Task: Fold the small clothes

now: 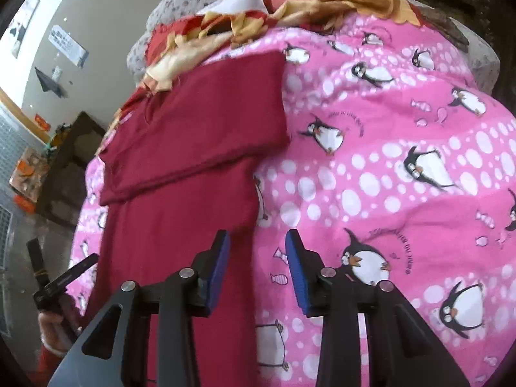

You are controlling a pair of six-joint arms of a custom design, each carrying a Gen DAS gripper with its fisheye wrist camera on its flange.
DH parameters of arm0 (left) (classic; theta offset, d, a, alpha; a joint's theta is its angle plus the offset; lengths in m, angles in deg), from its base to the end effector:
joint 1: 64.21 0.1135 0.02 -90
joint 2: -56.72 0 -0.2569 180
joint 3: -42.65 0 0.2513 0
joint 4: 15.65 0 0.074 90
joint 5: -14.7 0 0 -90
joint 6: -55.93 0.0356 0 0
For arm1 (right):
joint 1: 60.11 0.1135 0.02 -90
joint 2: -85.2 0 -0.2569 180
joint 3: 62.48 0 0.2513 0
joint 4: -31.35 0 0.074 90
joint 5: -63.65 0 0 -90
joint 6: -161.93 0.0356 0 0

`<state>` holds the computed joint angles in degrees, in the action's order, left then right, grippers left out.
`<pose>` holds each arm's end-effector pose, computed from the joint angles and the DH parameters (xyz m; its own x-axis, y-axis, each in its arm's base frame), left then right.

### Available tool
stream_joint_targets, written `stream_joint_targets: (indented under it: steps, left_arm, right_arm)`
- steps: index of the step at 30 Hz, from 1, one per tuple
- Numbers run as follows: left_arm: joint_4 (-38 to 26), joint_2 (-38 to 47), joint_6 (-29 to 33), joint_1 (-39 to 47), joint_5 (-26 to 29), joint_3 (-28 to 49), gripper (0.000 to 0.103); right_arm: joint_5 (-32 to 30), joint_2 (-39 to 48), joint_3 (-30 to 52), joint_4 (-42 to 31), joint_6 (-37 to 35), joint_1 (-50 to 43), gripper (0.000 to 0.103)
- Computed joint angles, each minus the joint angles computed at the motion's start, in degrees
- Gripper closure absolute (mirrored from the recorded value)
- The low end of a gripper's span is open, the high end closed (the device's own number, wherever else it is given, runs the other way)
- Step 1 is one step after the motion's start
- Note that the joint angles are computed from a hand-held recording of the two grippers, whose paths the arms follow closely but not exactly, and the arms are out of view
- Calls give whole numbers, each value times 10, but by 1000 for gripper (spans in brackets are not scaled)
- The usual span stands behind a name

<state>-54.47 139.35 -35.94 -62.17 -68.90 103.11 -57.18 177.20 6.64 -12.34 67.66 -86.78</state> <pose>0.2728 0.0057 0.1778 -0.8741 -0.0636 -0.4815 -0.0099 0.9935 -0.1133 0.2781 -0.1193 0.1766 -0.8328 0.3468 -0.4315 0.1417 0.8871 0.4393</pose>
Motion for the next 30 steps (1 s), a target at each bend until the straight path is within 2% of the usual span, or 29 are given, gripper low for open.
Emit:
stream_joint_targets:
  steps: [2, 5, 6, 7, 13, 14, 16, 17, 19, 21, 23, 24, 25, 28, 30]
  left_arm:
    - [-4, 2, -2, -2, 4, 3, 27]
    - [-13, -8, -11, -4, 13, 0, 27]
    - [-18, -18, -10, -4, 16, -3, 27]
    - [-23, -28, -6, -4, 18, -7, 27]
    - [-40, -84, 25, 22, 27, -35, 27]
    - [-41, -82, 25, 27, 31, -38, 27]
    - [-40, -77, 26, 27, 30, -43, 27]
    - [-39, -76, 26, 26, 26, -46, 27]
    - [-37, -80, 31, 26, 26, -56, 27]
    - [-36, -82, 35, 27, 28, -62, 27]
    - [-35, -83, 34, 28, 32, -68, 27]
    - [-36, -84, 30, 30, 38, -71, 27]
    - [-39, -87, 26, 33, 49, -74, 27]
    - [-47, -106, 21, 34, 75, -86, 27]
    - [-56, -120, 27, 31, 89, -90, 27]
  right_arm:
    - [-1, 7, -16, 59, 37, 17, 53]
    - [22, 46, -1, 111, 78, 53, 53]
    - [26, 63, 8, 122, 81, 65, 59]
    - [32, 72, 14, 125, 82, 71, 82]
    - [78, 22, -11, 135, 63, 58, 85]
    - [85, 35, -1, 124, 62, 52, 90]
    - [162, 38, -3, 134, 70, 53, 87]
    - [147, 41, -3, 133, 73, 40, 87]
    - [74, 35, 3, 109, 80, 8, 86]
    - [66, -10, -9, 100, 65, 23, 85]
    - [57, -30, 11, 69, 50, 67, 70]
    - [49, -32, 25, 53, 43, 92, 58]
    - [45, -34, 36, 43, 39, 122, 55]
    - [43, -24, 67, 27, 35, 207, 55]
    - [40, 4, 95, 32, 63, 261, 55]
